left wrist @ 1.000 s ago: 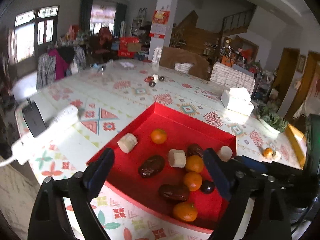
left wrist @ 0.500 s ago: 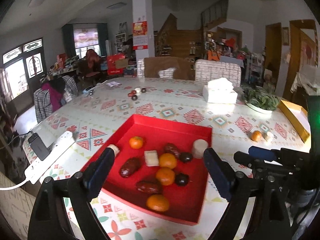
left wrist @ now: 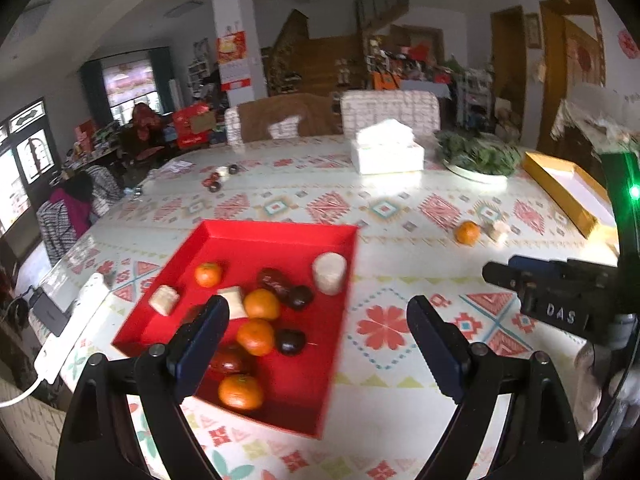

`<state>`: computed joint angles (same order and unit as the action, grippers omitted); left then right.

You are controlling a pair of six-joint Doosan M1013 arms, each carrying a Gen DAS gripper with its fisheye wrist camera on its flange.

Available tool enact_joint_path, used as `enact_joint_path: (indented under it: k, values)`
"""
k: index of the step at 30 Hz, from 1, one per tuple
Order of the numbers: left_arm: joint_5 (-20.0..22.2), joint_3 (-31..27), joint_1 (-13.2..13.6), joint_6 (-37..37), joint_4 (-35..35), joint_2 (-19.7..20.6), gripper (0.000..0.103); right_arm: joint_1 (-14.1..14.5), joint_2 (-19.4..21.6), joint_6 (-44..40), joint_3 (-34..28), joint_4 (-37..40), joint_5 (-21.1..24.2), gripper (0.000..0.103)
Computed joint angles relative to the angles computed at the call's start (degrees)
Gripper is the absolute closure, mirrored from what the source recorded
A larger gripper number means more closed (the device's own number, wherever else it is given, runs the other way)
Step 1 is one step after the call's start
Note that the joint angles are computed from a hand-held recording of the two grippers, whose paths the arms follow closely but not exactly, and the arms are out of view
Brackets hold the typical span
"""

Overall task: Organize fruits
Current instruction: 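Move both open tools back to the last mandarin and yam chunk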

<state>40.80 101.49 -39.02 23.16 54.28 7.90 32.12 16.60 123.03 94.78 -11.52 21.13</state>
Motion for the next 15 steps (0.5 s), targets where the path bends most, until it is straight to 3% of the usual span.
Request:
enact_joint_path:
  k: [10, 15]
  values:
    - [-4.10, -1.85, 0.60, 8.62, -9.33, 1.64, 0.013, -2.71, -1.66, 5.72, 2.43, -4.62, 0.76, 0.058]
    - [-10.58, -2.08, 3.39, 20.17, -25.55, 1.82, 0.013, -4.66, -2.47, 9.93, 3.45, -7.77, 1.76, 0.058]
